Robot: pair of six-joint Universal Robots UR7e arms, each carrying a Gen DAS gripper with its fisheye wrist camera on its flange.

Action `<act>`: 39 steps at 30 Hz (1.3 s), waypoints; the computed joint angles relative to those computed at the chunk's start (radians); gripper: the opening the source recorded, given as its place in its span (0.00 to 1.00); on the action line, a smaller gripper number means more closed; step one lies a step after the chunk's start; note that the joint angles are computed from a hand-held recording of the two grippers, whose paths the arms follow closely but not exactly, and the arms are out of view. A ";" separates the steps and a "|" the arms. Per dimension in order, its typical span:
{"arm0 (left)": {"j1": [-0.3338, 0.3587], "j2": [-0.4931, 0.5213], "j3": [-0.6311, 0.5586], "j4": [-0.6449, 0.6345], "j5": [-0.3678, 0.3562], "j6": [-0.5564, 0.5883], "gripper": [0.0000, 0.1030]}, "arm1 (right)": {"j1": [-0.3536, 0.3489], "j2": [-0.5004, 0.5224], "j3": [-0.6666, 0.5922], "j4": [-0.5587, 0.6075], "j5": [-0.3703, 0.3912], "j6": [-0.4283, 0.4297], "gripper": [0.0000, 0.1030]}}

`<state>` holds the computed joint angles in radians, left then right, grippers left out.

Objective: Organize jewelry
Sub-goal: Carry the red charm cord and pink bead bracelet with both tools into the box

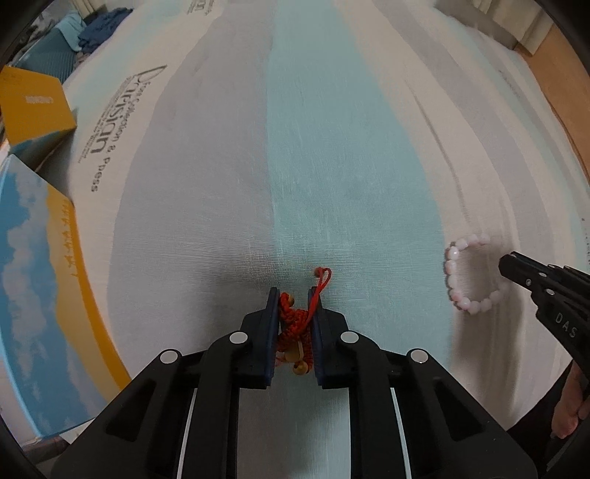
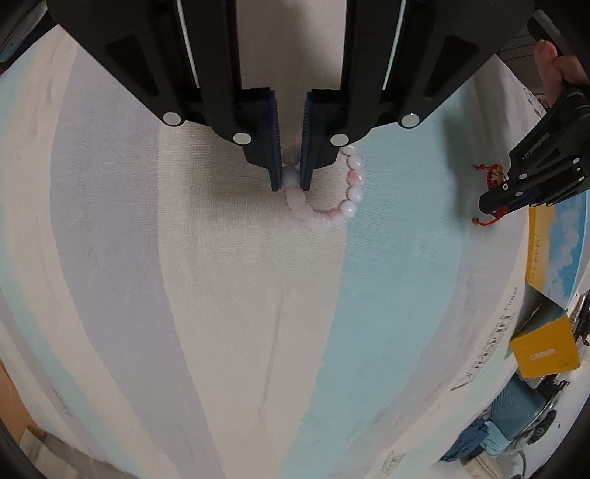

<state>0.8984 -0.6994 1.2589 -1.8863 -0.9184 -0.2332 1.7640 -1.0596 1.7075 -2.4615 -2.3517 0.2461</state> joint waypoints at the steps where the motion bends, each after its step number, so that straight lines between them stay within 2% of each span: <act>1: -0.004 -0.005 0.001 -0.001 0.001 -0.001 0.14 | 0.004 0.003 -0.004 -0.005 0.002 -0.006 0.09; 6: -0.018 -0.017 -0.004 0.003 0.011 0.001 0.14 | 0.029 -0.018 0.010 -0.016 0.000 -0.009 0.09; 15: -0.052 -0.076 0.041 0.007 0.011 -0.017 0.14 | 0.080 0.033 -0.055 -0.022 -0.012 -0.016 0.09; 23: -0.059 -0.116 0.035 0.030 0.014 -0.029 0.14 | 0.124 0.054 -0.096 -0.004 -0.021 -0.016 0.09; 39: -0.061 -0.228 0.033 0.071 0.050 -0.055 0.14 | 0.235 0.174 -0.249 0.029 -0.009 -0.043 0.09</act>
